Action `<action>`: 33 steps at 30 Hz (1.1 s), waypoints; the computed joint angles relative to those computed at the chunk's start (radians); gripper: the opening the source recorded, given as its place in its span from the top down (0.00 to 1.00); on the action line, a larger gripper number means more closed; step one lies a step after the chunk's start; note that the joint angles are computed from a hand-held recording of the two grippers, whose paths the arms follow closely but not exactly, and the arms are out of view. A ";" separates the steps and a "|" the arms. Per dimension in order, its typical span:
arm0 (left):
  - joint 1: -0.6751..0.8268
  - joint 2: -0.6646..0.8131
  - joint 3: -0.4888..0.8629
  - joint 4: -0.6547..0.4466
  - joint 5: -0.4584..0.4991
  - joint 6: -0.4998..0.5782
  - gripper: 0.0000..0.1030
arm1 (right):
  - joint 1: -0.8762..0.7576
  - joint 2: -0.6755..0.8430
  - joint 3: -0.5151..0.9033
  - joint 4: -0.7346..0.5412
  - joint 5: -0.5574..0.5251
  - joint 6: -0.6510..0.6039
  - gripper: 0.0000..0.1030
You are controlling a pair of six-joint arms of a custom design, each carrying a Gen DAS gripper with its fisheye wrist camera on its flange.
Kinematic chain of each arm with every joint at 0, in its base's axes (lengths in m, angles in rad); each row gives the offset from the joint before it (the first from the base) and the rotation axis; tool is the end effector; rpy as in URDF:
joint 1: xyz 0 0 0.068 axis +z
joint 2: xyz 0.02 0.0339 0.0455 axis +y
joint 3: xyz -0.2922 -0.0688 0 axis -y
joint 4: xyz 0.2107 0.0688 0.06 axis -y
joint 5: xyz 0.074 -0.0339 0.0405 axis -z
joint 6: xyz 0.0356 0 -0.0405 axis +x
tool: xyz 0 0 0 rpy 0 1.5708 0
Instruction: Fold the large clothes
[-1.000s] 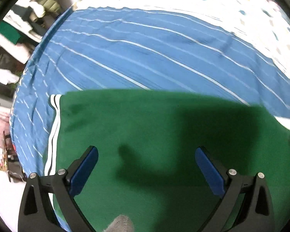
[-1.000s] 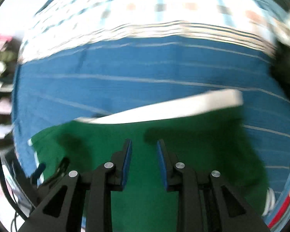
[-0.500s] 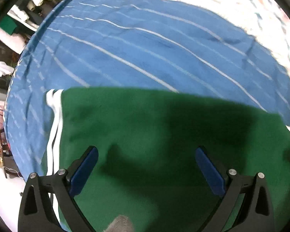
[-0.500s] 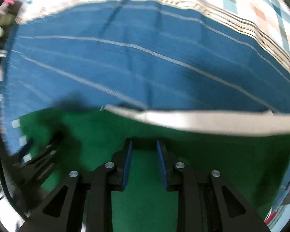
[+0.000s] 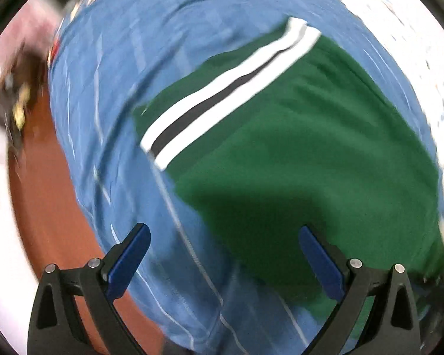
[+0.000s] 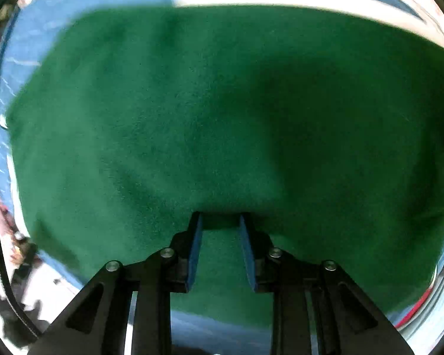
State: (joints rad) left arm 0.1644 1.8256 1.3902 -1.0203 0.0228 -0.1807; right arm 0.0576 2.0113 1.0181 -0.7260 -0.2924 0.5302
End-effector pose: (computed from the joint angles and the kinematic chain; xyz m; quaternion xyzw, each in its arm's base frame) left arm 0.3184 0.0520 0.2529 -0.1708 0.9836 -0.0118 0.0574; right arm 0.2928 0.0272 0.1271 -0.2415 -0.9567 -0.1178 0.1123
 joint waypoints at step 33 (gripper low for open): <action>0.212 0.283 0.346 0.172 0.225 -0.017 0.73 | -0.337 -0.192 -0.070 -0.096 -0.207 -0.355 0.69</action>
State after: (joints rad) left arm 0.3760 2.1086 1.7361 -0.8481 0.2478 -0.1981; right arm -0.2791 1.8193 0.9482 -0.8224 -0.4999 0.1754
